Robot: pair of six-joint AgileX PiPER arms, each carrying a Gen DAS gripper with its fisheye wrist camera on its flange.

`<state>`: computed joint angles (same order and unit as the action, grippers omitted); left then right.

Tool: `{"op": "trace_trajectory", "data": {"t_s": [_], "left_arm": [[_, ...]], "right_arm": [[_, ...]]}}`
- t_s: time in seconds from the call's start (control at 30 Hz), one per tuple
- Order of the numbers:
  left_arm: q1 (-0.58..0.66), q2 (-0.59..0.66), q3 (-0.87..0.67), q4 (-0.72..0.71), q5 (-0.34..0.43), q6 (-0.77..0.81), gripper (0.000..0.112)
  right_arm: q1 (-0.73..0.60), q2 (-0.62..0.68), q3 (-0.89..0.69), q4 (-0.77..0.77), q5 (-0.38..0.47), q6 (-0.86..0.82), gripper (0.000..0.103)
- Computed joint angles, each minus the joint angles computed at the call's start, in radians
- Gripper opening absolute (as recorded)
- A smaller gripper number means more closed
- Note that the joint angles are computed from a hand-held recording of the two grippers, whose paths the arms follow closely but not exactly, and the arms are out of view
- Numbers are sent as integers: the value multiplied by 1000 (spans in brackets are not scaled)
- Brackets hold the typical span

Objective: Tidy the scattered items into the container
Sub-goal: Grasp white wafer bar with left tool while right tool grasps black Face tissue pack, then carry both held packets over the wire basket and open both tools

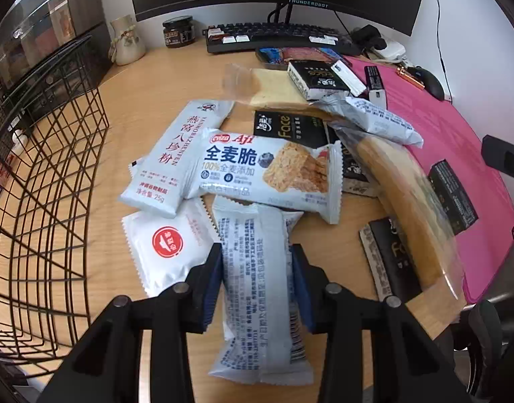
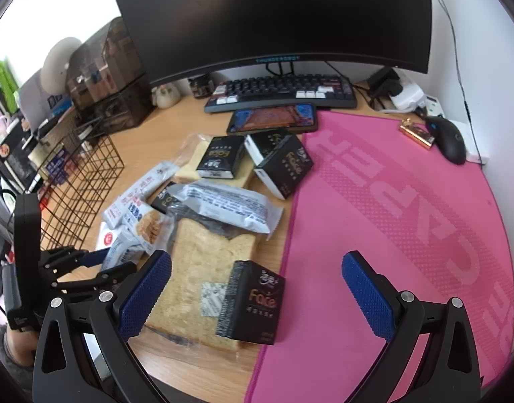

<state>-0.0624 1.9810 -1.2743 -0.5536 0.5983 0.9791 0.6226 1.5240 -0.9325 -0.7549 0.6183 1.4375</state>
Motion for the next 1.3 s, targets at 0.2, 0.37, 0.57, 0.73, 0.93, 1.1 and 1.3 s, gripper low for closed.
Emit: {"op": "trace_trajectory", "data": {"t_s": [0.2, 0.37, 0.57, 0.73, 0.93, 1.1, 1.3], "left_arm": [[20, 2, -12, -50, 3, 28, 38], [45, -45, -10, -113, 32, 72, 38], [44, -73, -33, -130, 62, 75, 38], [33, -40, -73, -102, 106, 54, 38], [42, -59, -74, -120, 112, 64, 38], [78, -81, -145, -159, 200, 61, 38], [193, -112, -303, -214, 269, 27, 38]], "right_arm": [[-25, 7, 56, 59, -70, -27, 102], [-46, 31, 79, 59, -126, 2, 102], [-84, 81, 79, 151, -197, -87, 82], [-152, 79, 141, 300, -369, -235, 52], [-131, 68, 132, 247, -343, -185, 42], [-99, 2, 129, 123, -278, -60, 37], [-25, 58, -169, 245, -154, -329, 37]]}}
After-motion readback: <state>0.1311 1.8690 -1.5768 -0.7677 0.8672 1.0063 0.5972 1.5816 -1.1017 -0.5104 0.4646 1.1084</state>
